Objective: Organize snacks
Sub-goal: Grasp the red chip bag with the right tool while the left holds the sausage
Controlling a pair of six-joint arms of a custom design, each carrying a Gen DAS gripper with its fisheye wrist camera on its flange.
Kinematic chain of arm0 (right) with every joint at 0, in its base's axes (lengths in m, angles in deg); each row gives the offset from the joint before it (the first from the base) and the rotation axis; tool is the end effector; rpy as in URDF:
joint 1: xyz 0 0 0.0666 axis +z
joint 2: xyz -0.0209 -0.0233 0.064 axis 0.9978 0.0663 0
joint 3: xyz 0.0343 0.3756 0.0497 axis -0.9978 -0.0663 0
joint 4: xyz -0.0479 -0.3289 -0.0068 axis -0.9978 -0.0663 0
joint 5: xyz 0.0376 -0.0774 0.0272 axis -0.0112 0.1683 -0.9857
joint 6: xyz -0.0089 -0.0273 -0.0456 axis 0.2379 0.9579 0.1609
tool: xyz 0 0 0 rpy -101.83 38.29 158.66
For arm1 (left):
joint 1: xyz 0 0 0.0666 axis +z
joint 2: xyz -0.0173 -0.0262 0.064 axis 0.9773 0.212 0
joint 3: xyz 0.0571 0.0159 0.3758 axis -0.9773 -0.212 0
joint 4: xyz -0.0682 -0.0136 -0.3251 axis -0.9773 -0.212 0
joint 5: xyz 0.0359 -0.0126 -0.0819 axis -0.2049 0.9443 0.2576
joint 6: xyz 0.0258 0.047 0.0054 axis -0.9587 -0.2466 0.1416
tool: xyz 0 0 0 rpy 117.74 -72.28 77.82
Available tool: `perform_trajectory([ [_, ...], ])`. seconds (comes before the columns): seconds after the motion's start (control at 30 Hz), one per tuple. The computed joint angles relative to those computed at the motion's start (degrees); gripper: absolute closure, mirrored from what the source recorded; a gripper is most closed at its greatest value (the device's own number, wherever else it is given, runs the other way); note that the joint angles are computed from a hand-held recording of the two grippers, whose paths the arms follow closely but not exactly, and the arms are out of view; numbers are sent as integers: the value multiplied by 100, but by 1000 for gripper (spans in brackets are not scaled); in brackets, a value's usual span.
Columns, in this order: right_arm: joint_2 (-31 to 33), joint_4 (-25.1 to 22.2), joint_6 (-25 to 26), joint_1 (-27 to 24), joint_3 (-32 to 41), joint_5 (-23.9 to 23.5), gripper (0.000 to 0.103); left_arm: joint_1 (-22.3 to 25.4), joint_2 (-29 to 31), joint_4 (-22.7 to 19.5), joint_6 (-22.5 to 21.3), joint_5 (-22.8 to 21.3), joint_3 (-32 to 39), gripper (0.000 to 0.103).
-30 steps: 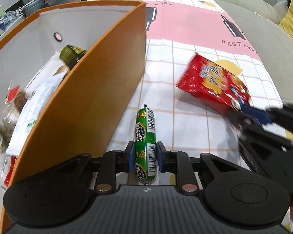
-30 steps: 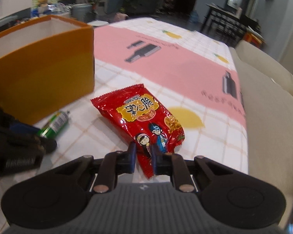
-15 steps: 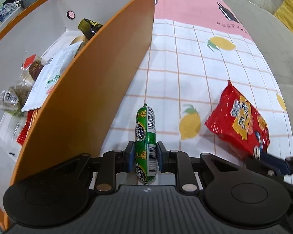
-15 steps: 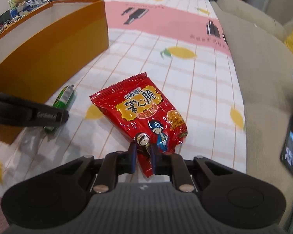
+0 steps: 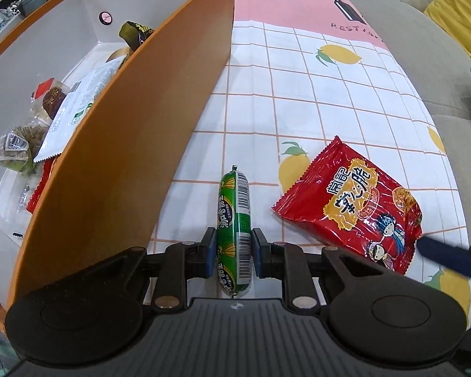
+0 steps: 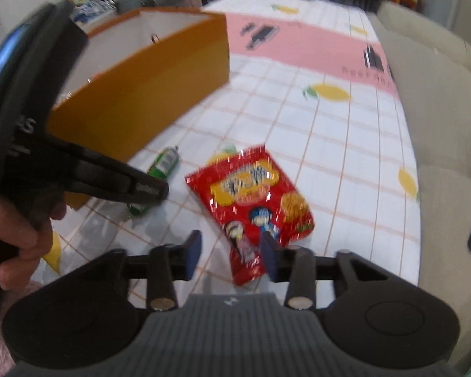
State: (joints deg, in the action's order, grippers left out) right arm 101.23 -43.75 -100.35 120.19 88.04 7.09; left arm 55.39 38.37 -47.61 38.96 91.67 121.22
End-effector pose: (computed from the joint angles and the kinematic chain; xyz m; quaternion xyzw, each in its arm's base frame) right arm 0.4231 0.2669 0.3078 0.1939 0.9380 -0.0173 0.2869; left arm 0.5640 -0.2393 0.2835 0.3701 0.9081 -0.0900 0.1740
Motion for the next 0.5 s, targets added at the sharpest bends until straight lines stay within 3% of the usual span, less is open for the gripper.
perform_trajectory([
  [0.07,-57,124,211,14,-79,219,50,6,-9,45,-77,-5,-26,78],
  [0.13,-118,325,455,-19,-201,408,27,13,-15,100,-141,-7,-54,78],
  [0.2,-152,602,764,-70,-346,518,14,21,17,67,-137,4,-2,77],
  [0.37,-18,1012,1793,-238,-474,595,13,22,71,15,-149,-9,83,74],
  [0.5,36,1321,2312,-390,-619,344,7,26,76,21,-140,-12,81,74],
])
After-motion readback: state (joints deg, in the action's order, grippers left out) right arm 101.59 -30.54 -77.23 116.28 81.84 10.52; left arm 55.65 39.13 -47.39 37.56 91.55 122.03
